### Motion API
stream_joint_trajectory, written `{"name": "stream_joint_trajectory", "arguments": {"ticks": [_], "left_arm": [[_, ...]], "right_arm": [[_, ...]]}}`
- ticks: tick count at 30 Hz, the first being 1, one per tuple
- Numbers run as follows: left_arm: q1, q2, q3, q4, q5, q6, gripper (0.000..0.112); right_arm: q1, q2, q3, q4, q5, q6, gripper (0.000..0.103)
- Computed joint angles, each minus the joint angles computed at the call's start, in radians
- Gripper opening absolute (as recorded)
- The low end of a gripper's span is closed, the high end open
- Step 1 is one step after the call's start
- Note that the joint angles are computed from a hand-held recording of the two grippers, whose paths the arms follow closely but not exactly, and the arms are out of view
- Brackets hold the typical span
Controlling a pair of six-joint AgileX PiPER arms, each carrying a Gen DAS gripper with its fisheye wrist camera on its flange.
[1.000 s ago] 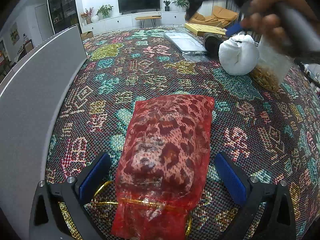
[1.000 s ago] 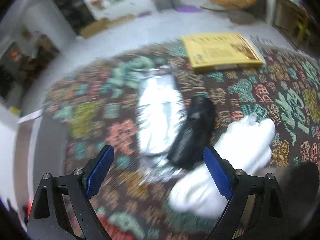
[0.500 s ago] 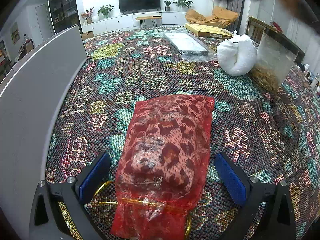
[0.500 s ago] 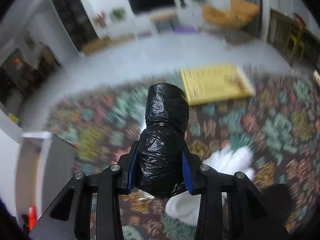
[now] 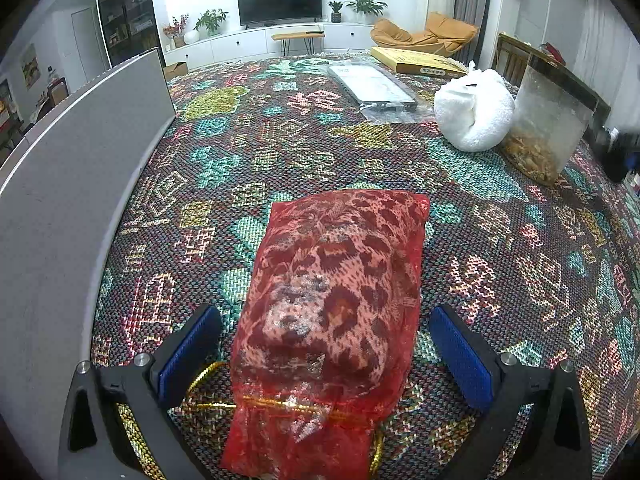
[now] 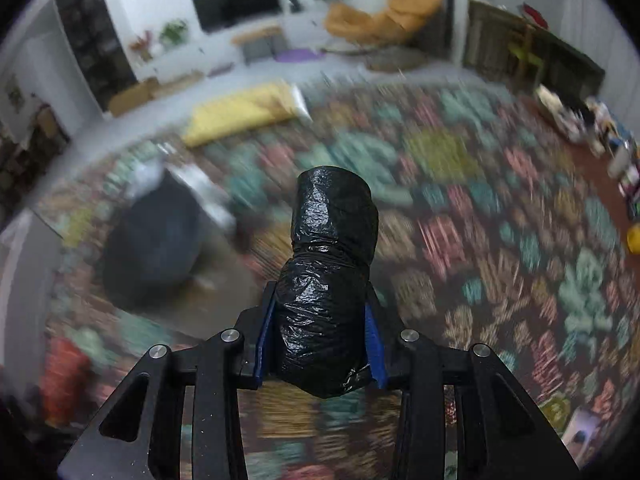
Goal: Organize soft objects
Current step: 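Set the black bundle back on the rug and open the right tool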
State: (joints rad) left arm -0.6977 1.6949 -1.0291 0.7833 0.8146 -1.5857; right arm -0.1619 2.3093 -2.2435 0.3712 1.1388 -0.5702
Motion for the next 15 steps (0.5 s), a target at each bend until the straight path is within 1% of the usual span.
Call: {"name": "stream_joint_trajectory", "arguments": {"ticks": [1,2,3,4,5,6,7,8,9,10,13,14,15], "left_arm": [[0.000,0.000,0.000,0.000,0.000,0.000,0.103],[0.000,0.000,0.000,0.000,0.000,0.000,0.103],[0.000,0.000,0.000,0.000,0.000,-0.001,0.103],[0.000,0.000,0.000,0.000,0.000,-0.001,0.103],[0.000,0.000,0.000,0.000,0.000,0.000,0.103],[-0.001,0.000,0.000,0.000,0.000,-0.001,0.103],[-0.001,0.000,0.000,0.000,0.000,-0.001,0.103],[0.000,0.000,0.000,0.000,0.000,-0.001,0.103],[0.000,0.000,0.000,0.000,0.000,-0.001,0.103],[-0.001,0.000,0.001,0.001,0.000,-0.002,0.103],[0.000,0.000,0.001,0.001,0.000,-0.002,0.103],[-0.001,0.000,0.000,0.000,0.001,-0.002,0.103],[-0.001,0.000,0.000,0.000,0.001,-0.002,0.103]], "right_arm": [[-0.006,0.019,0.016,0.001,-0.019,0.008,0.046],[-0.011,0.029,0.031,-0.005,-0.033,0.018,0.048],[-0.024,0.030,0.049,0.010,-0.045,0.009,0.060],[-0.047,0.004,0.106,0.064,-0.080,-0.039,0.067],[-0.052,-0.034,0.180,0.086,-0.136,-0.062,0.072],[-0.053,-0.065,0.225,0.082,-0.169,-0.064,0.081],[-0.059,-0.116,0.310,0.099,-0.224,-0.088,0.081],[-0.066,-0.149,0.369,0.127,-0.252,-0.122,0.081],[-0.079,-0.204,0.464,0.166,-0.295,-0.180,0.081],[-0.082,-0.239,0.528,0.172,-0.334,-0.207,0.081],[-0.081,-0.355,0.750,0.159,-0.485,-0.278,0.081],[-0.082,-0.371,0.789,0.157,-0.517,-0.297,0.082],[-0.076,-0.387,0.845,0.132,-0.570,-0.309,0.082]]}}
